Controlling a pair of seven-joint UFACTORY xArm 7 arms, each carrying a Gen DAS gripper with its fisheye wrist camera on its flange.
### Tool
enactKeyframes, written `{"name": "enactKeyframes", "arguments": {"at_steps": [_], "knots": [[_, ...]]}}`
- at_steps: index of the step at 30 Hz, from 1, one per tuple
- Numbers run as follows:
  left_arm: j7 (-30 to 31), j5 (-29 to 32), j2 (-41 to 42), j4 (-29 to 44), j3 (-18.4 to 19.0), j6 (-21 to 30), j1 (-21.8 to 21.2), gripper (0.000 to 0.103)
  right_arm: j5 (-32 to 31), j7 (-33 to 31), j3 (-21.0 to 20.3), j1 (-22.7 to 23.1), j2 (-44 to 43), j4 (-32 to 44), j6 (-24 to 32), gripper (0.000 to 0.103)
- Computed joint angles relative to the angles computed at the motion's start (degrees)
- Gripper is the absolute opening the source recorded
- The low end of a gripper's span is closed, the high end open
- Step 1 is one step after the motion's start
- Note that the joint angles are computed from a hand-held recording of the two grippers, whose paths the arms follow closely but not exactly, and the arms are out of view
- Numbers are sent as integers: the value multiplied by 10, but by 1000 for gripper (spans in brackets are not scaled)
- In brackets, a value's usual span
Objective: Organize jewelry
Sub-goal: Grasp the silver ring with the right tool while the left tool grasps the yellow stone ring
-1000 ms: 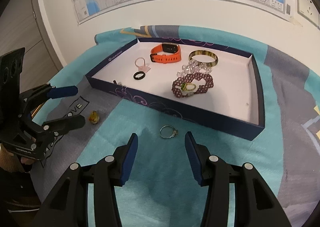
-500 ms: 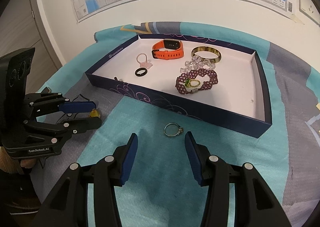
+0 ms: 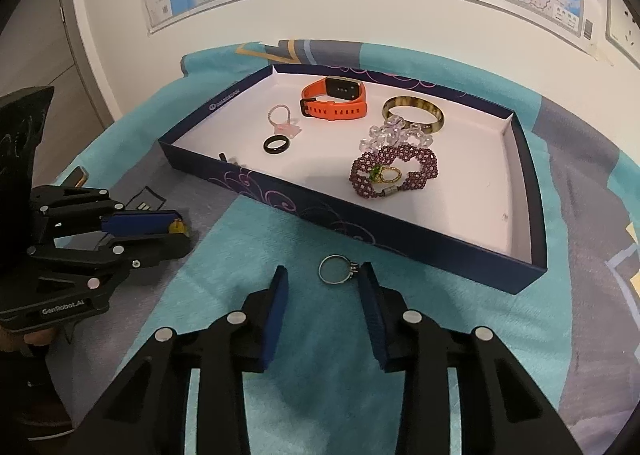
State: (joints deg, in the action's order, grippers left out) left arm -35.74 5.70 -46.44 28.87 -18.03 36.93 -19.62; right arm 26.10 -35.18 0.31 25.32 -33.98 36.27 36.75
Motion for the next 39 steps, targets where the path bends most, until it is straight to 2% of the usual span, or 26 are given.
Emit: {"name": "enactKeyframes", "arguments": {"at_steps": [10, 14, 19, 20, 21, 39], "knots": [[1, -2, -1, -2, 3, -2, -1, 20, -24, 22, 12, -3, 4, -1, -18, 29], [-2, -3, -1, -2, 1, -3, -1, 20, -25, 28, 9, -1, 3, -2, -19, 19], [-7, -2, -2, -4, 1, -5, 0, 20, -21, 27, 5, 2, 3, -2, -18, 18], [-8, -3, -3, -4, 0, -5, 1, 20, -19, 27, 4, 3, 2, -2, -19, 14], [-10, -3, -3, -5, 0, -6, 1, 20, -16, 26, 0, 4, 0, -2, -19, 4], [-13, -5, -7, -9, 2, -15, -1, 20, 46, -12, -32, 6, -16, -4, 9, 3]]}}
